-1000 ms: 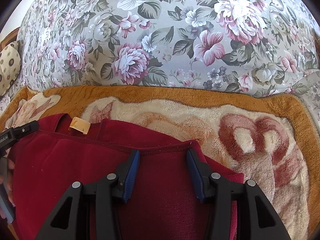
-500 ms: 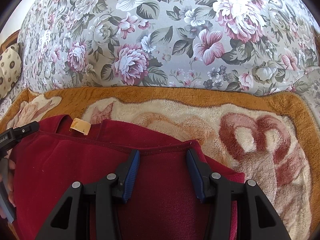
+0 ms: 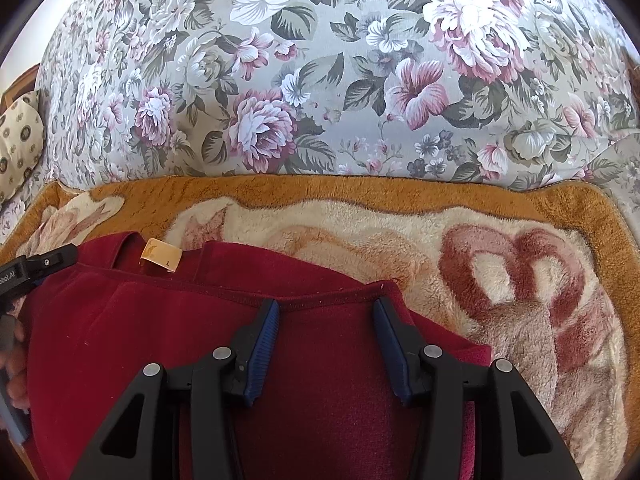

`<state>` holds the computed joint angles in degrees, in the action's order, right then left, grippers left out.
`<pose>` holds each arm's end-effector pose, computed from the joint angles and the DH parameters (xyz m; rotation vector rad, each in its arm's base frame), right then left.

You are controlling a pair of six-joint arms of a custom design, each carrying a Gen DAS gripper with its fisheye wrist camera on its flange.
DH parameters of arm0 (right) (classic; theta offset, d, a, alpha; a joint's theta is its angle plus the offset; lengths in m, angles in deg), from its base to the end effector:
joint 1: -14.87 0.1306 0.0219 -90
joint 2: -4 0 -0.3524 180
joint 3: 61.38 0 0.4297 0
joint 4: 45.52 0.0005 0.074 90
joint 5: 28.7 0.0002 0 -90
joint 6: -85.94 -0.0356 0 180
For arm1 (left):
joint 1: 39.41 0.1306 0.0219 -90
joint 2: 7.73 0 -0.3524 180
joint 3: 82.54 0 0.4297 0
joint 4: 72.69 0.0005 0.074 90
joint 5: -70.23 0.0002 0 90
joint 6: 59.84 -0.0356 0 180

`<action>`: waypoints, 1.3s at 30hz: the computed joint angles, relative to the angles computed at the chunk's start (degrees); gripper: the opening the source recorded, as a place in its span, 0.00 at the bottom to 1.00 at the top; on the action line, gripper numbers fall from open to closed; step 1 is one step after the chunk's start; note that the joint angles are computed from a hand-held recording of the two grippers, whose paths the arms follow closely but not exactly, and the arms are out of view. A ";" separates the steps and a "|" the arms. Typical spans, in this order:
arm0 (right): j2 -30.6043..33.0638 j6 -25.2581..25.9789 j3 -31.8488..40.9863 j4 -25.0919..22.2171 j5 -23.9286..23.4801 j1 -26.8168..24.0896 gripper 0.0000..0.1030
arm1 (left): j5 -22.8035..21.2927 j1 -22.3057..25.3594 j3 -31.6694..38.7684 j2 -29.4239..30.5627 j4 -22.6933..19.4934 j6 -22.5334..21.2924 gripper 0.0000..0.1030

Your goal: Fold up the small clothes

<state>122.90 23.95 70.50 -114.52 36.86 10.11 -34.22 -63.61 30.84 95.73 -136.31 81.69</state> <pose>0.6691 -0.0414 0.4473 -0.6507 2.3607 0.2971 0.5427 -0.2347 0.4598 -0.6863 2.3864 -0.2509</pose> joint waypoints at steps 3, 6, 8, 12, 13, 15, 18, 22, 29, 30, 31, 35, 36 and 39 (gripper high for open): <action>0.18 0.26 0.48 -0.51 0.47 0.11 0.47 | -3.24 -0.40 -0.29 -4.90 -1.38 -0.95 0.78; 2.25 0.63 4.91 -5.12 0.35 -0.02 0.46 | -6.77 -1.81 -3.05 -12.20 -6.03 2.82 0.78; 4.00 0.76 9.91 -10.59 2.30 0.23 0.46 | -7.52 -3.25 -6.94 -17.19 -7.70 6.36 0.78; -6.42 -1.69 1.37 -8.09 -1.56 -1.21 0.46 | -6.57 -9.49 -18.02 -26.94 -6.29 16.99 0.78; -9.87 -1.56 -2.31 -7.35 -3.12 -1.54 0.46 | -6.46 -11.42 -20.18 -28.24 -4.88 19.30 0.78; -18.12 0.55 -11.20 -7.75 -8.43 -2.72 0.46 | -6.34 -15.64 -24.07 -30.10 -1.87 23.77 0.78; -28.97 3.96 -24.09 -7.15 -14.69 -4.59 0.46 | -5.81 -20.04 -27.36 -29.95 2.55 26.35 0.78; -36.02 8.29 -32.44 -5.49 -14.67 -4.52 0.46 | -1.40 -20.64 -29.55 -28.18 6.91 25.48 0.78; -36.23 6.44 -33.32 -3.60 -13.75 -4.44 0.46 | 2.49 -16.70 -40.36 -34.55 28.03 26.52 0.78; -36.09 6.63 -33.20 -3.83 -13.74 -4.53 0.46 | 2.39 -15.96 -40.81 -34.75 29.60 26.68 0.78; -36.19 6.62 -33.31 -3.64 -13.27 -4.37 0.46 | 2.60 -15.38 -40.87 -34.72 30.19 26.56 0.78; -37.50 7.67 -34.40 -2.68 -12.85 -4.31 0.46 | 2.21 -13.77 -40.57 -34.01 31.74 28.50 0.78; -37.78 8.14 -34.66 -2.47 -12.36 -4.04 0.46 | 1.89 -13.54 -40.21 -33.71 31.30 29.16 0.78; -37.77 9.36 -34.69 -2.97 -11.29 -3.39 0.46 | -0.13 -14.05 -37.45 -32.10 25.38 30.37 0.48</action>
<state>85.12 33.31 35.81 -117.49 25.57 6.73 -34.35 -77.65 -6.61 63.63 -110.94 112.05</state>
